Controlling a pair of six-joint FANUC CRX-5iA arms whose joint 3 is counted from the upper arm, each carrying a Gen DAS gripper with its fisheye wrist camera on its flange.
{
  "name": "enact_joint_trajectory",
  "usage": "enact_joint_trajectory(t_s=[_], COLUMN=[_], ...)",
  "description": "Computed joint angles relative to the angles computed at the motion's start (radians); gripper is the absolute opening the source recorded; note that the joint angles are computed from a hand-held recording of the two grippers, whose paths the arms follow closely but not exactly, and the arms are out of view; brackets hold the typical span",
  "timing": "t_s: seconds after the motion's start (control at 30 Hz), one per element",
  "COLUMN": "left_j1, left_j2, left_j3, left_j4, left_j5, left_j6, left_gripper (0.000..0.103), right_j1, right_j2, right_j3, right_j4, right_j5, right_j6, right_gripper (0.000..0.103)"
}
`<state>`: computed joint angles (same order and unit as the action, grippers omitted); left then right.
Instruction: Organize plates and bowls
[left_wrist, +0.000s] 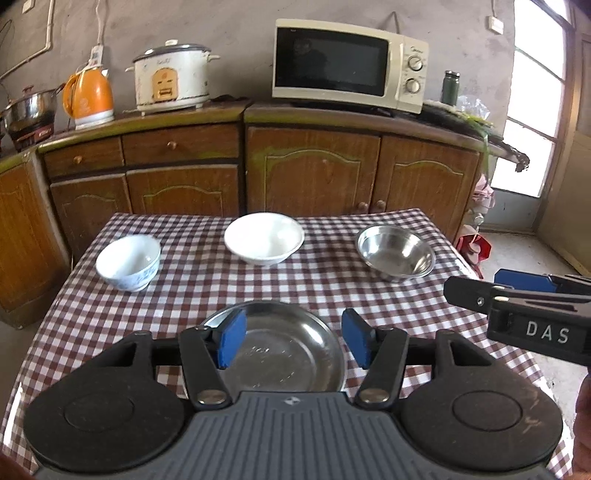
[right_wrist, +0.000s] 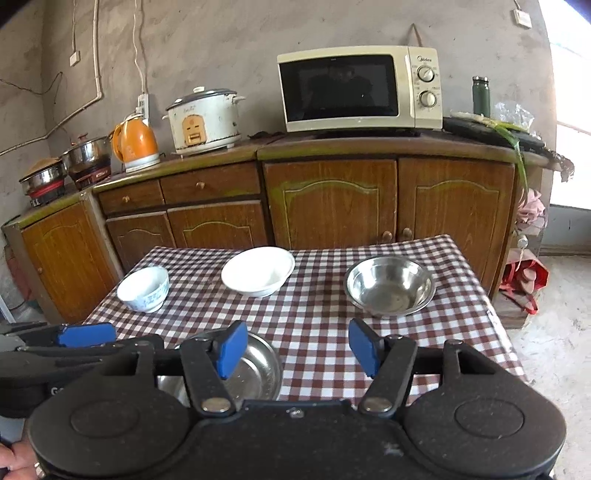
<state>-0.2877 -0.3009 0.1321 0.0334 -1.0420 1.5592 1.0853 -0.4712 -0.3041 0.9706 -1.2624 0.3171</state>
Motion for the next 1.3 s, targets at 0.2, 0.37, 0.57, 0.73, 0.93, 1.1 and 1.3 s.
enact_joint_trajectory(t_s=[0.2,0.37,0.57,0.73,0.93,1.1,1.3], left_j1=[-0.065,-0.117,-0.158,-0.181,-0.188,-0.188,-0.205], left_j2=[0.023,0.047,0.091,0.125,0.171,0.218,0.285], left_j3=[0.060,0.107,0.166,0.206,0.260,0.314,0.394], left_j4=[-0.035,-0.048,-0.055,-0.075,-0.093,-0.104,-0.137], left_j5=[0.006,0.009,0.023,0.024,0.011,-0.007,-0.015], left_j6=[0.017,0.009,0.005,0.032,0.056,0.071,0.083], left_gripper=[0.060,0.062,0.063,0.063,0.063,0.064,0.065], right_j1=[-0.003,-0.018,-0.055,-0.099,-0.179,-0.259,-0.371], right_j2=[-0.026,-0.046,-0.068,-0.068,-0.059,-0.037,0.005], right_j3=[0.005,0.018,0.031,0.051,0.074,0.101,0.147], right_j4=[0.038,0.048,0.058,0.064,0.048,0.019,-0.031], right_j5=[-0.022,-0.031,-0.021,-0.007,0.029,0.064,0.122], right_j6=[0.020,0.043,0.056,0.097,0.137,0.184,0.248], right_gripper=[0.077,0.077,0.078,0.078,0.078,0.078,0.078])
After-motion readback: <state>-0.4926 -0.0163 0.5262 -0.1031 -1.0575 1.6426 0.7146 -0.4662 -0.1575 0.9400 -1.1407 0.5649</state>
